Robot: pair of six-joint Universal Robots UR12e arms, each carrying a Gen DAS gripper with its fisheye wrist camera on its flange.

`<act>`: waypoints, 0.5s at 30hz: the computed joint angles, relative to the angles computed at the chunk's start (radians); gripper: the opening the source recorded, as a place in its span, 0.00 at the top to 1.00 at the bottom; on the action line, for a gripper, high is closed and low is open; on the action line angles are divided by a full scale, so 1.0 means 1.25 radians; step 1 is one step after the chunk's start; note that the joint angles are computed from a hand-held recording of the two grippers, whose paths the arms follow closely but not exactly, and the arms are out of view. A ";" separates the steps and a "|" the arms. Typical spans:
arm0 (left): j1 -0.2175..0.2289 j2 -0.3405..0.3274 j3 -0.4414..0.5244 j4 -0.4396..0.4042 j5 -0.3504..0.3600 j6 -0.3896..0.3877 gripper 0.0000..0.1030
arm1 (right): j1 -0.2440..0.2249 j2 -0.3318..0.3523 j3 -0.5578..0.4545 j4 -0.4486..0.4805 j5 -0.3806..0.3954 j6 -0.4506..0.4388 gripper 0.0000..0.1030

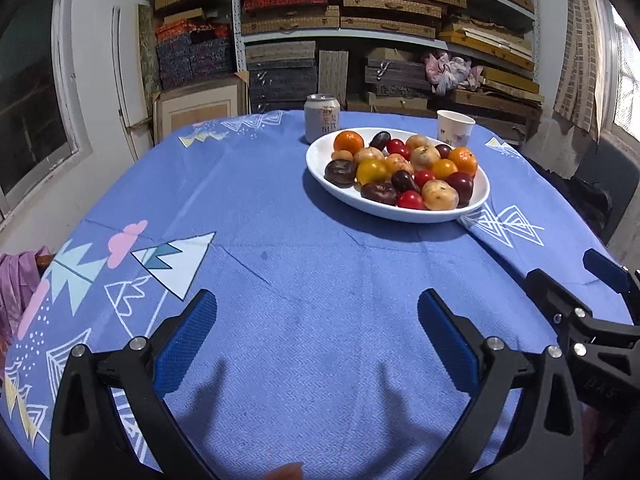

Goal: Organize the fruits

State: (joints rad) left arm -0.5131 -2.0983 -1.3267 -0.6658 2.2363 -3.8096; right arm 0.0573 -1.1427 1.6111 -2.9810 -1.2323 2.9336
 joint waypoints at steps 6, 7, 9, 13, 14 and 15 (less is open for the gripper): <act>-0.004 -0.006 0.010 -0.017 0.015 0.009 0.04 | 0.003 -0.001 -0.003 0.017 -0.007 -0.011 0.03; -0.004 -0.007 0.011 -0.017 0.018 0.009 0.04 | 0.003 -0.001 -0.004 0.020 -0.007 -0.011 0.03; -0.004 -0.006 0.009 -0.011 0.018 0.010 0.04 | 0.002 -0.001 -0.004 0.022 -0.005 -0.008 0.03; -0.004 -0.004 0.005 -0.005 0.016 0.008 0.04 | 0.003 -0.001 -0.003 0.018 -0.008 -0.008 0.03; -0.004 -0.005 0.005 -0.006 0.016 0.008 0.04 | 0.003 -0.001 -0.004 0.019 -0.009 -0.008 0.03; -0.004 -0.005 0.005 -0.005 0.018 0.008 0.04 | 0.002 -0.001 -0.003 0.019 -0.008 -0.009 0.03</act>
